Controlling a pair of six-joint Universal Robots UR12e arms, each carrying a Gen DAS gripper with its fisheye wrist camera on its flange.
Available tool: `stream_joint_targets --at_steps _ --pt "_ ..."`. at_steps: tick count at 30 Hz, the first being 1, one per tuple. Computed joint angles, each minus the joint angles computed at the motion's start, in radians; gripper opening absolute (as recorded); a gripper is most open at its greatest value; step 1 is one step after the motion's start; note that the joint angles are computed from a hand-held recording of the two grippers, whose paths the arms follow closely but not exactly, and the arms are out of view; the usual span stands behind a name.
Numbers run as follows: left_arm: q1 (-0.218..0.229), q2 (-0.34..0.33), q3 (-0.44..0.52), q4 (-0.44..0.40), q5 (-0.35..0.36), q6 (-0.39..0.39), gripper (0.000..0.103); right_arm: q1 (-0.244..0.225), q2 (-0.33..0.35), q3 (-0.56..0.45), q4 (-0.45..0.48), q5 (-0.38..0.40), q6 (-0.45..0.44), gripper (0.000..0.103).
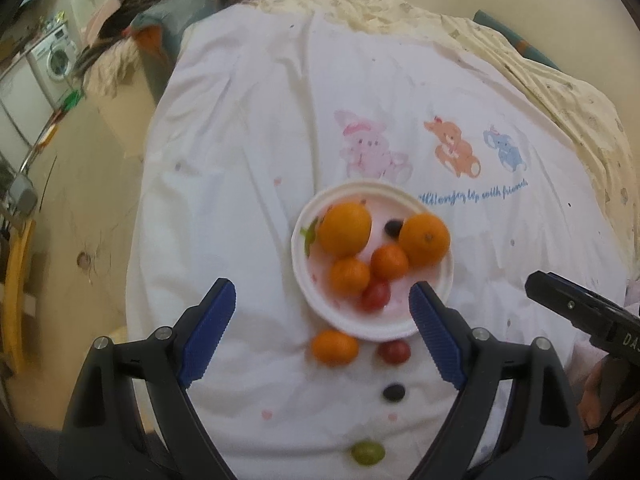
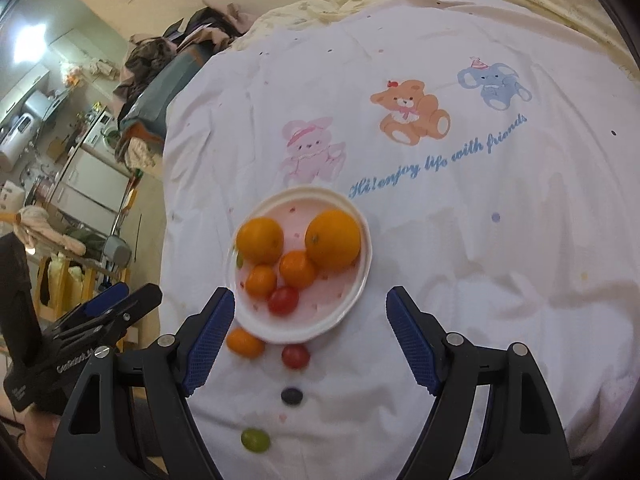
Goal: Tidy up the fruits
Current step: 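Lift both grippers back from the plate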
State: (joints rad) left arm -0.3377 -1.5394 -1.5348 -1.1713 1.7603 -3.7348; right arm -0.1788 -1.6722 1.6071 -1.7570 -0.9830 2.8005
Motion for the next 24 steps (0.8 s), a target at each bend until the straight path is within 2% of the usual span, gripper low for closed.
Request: stream_joint_targets --at_steps 7,10,15,19,24 --pt "-0.009 0.026 -0.050 -0.009 0.009 -0.026 0.086 -0.007 -0.043 0.053 0.003 -0.011 -0.039 0.081" --pt "0.001 0.029 -0.067 -0.014 -0.015 -0.030 0.086 -0.006 -0.044 0.072 0.005 -0.018 -0.051 0.081" --pt "0.006 0.017 -0.078 -0.061 -0.048 -0.031 0.086 0.000 -0.032 0.082 0.029 -0.044 -0.025 0.081" --pt "-0.003 -0.008 -0.072 -0.094 -0.081 -0.007 0.086 0.004 -0.027 0.084 0.009 -0.054 -0.009 0.081" --pt "-0.005 -0.031 -0.075 -0.084 -0.101 0.017 0.086 -0.003 -0.031 0.085 0.013 -0.049 -0.008 0.081"
